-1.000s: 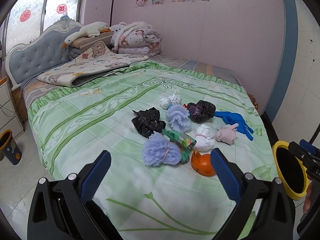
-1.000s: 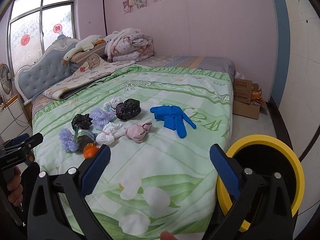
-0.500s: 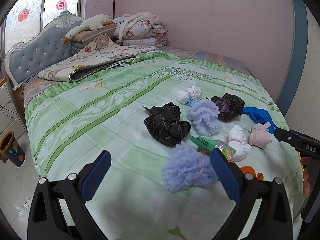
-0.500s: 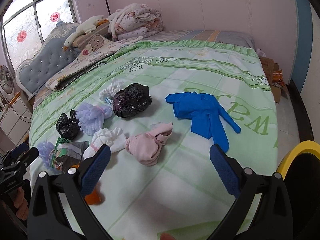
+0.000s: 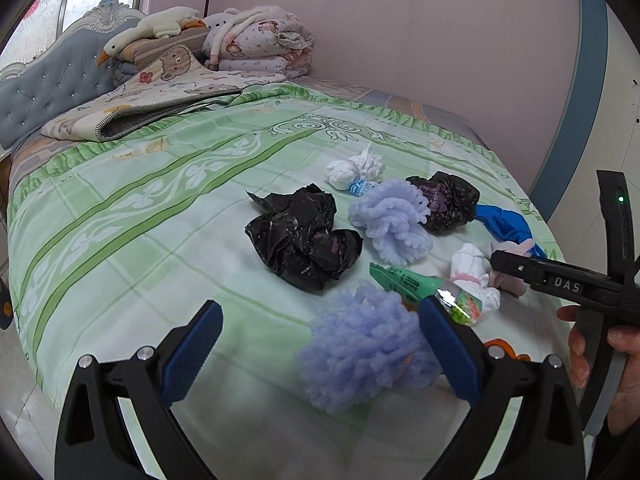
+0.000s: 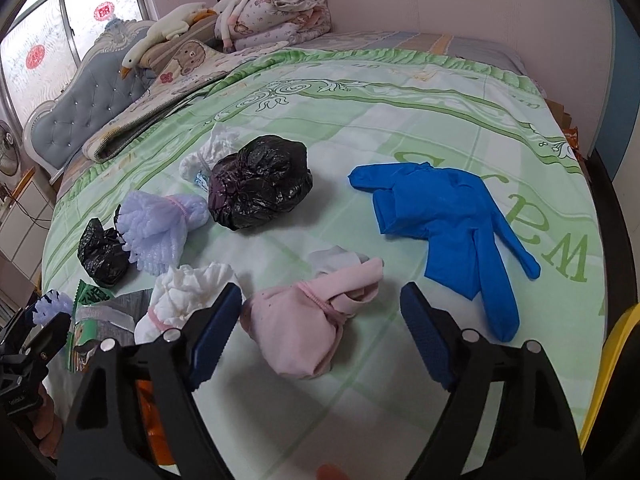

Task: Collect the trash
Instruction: 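Grasp the lavender puff with the left gripper while the right gripper grasps the pink cloth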

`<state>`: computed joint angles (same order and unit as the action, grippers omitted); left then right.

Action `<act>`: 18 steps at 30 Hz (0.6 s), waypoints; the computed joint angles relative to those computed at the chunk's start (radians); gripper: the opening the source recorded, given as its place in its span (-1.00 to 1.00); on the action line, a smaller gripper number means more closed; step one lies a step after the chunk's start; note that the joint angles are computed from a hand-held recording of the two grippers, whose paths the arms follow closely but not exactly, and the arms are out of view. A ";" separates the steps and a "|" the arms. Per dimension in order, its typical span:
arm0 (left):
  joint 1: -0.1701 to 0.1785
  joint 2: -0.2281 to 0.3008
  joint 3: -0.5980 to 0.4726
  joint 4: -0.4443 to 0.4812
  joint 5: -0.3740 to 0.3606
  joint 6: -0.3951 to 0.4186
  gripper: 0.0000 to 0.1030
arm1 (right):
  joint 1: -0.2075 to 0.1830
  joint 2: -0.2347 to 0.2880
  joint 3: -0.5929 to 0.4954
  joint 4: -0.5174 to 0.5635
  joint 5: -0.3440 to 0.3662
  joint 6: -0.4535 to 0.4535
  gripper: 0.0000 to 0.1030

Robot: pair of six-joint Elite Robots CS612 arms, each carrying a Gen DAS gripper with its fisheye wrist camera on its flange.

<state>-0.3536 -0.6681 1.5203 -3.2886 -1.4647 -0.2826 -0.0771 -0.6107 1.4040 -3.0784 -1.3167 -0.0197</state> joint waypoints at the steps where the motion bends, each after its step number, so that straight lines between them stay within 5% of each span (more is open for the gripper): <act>1: 0.002 0.002 -0.002 -0.001 -0.015 0.004 0.72 | 0.002 0.002 -0.004 0.005 -0.001 -0.005 0.42; 8: 0.007 0.008 0.000 -0.036 -0.093 0.026 -0.07 | 0.012 0.002 0.001 -0.011 -0.005 -0.023 0.05; 18: 0.005 -0.006 0.030 -0.075 -0.069 0.015 -0.26 | 0.004 -0.034 0.054 -0.038 0.005 0.009 -0.03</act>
<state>-0.3488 -0.6744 1.5503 -3.3638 -1.5342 -0.2673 -0.0735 -0.6449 1.4577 -3.1163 -1.3122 -0.0106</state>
